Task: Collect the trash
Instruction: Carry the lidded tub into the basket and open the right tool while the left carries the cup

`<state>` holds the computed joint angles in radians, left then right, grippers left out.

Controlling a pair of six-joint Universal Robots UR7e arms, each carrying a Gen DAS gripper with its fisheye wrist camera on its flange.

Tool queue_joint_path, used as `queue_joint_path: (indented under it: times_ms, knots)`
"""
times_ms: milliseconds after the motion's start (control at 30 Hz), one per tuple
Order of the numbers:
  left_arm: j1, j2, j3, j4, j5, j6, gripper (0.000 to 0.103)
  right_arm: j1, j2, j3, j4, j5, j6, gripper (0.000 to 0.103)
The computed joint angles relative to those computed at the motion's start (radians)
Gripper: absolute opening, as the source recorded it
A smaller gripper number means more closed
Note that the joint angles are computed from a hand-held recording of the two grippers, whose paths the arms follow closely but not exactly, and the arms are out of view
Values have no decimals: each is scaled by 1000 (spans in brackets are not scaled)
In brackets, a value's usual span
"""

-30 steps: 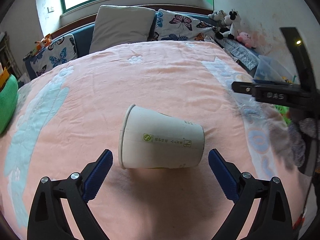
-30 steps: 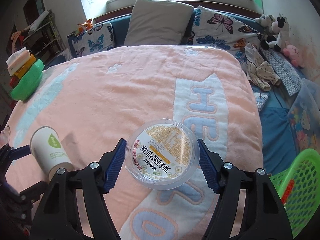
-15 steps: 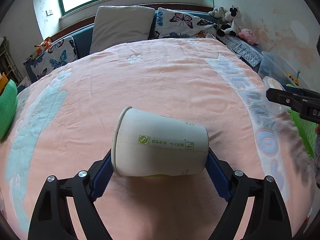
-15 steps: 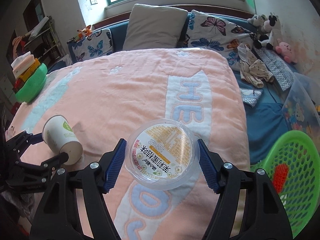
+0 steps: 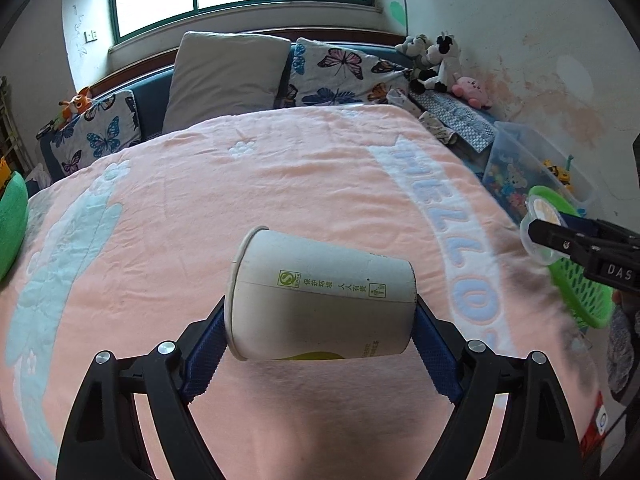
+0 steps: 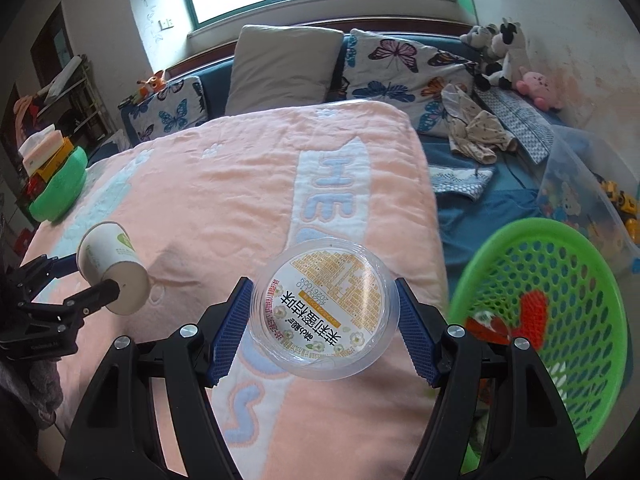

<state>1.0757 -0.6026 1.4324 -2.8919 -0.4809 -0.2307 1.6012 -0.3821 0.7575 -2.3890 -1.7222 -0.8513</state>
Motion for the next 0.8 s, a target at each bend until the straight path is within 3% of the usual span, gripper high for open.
queue_joint_path:
  times_ms: [367,800]
  knots:
    - [-39,53,-72,7,-54,42,82,-39,-88,89,-83,-16,15,70]
    - [-59,155,-243,90,-135,81,82,-93,-112,62,-127,-62,46,70]
